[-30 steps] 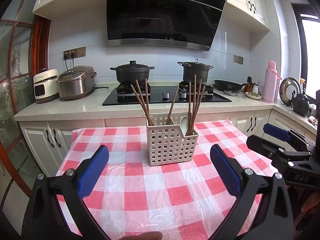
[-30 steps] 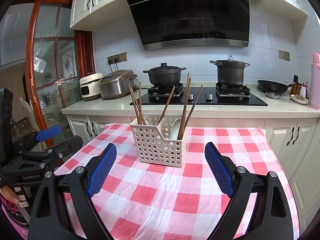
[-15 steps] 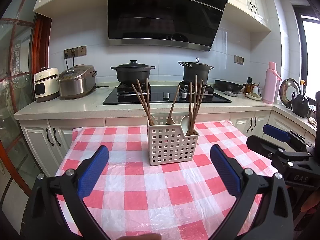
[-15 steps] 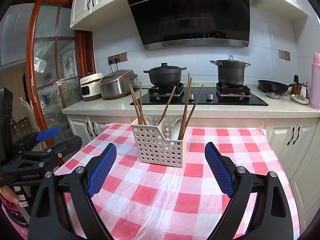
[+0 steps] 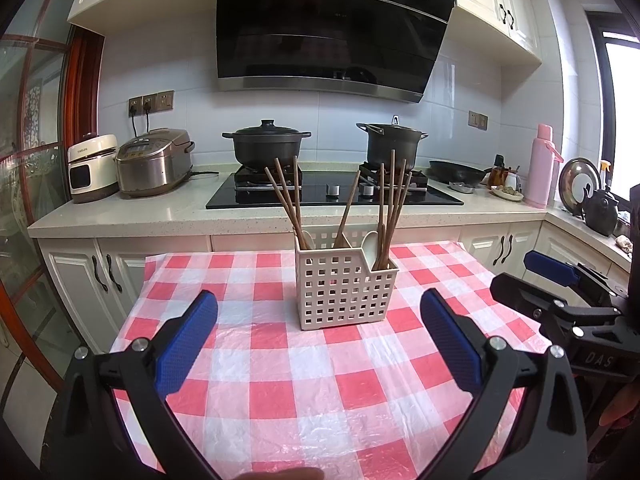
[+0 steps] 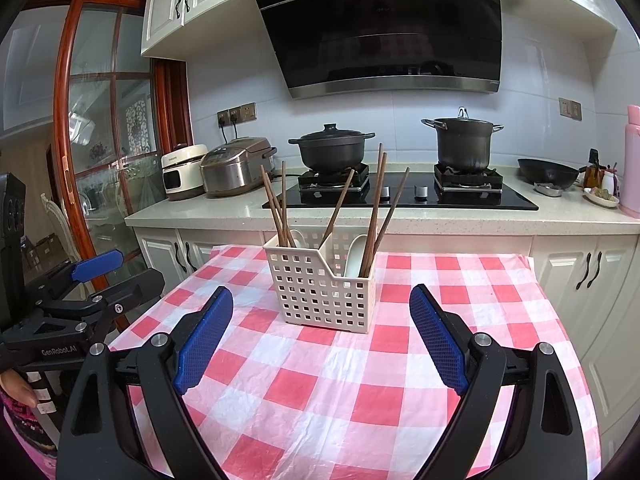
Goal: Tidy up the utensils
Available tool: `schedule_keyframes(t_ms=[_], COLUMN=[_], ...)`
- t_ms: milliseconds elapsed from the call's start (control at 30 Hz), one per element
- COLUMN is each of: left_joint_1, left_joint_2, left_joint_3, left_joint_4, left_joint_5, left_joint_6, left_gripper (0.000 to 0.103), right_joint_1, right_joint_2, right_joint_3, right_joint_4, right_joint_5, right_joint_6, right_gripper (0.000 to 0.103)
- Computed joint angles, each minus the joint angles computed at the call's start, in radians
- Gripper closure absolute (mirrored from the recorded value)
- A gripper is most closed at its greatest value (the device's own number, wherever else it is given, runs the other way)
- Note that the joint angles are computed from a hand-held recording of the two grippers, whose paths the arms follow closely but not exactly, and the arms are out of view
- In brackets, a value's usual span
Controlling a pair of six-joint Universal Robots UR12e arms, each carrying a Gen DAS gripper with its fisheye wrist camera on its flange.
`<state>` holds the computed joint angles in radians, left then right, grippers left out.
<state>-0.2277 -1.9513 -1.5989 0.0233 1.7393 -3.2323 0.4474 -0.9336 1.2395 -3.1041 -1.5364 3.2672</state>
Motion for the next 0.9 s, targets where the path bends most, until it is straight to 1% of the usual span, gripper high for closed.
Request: schedule_keyframes(t_ms=[900], left_joint_1=[0.003], left_joint_2=[0.007], left_joint_3=[-0.015], left_joint_4=[0.007], left_joint_5=[-0.008], left_joint_6=[-0.005], left_gripper=[0.005], right_joint_1=[0.001], right_joint_2=[-0.002], right_joint_3=[0.008], right_joint_4=[-0.008], right_joint_5=[0.005], right_joint_6=[-0.002], right_gripper=[0.018])
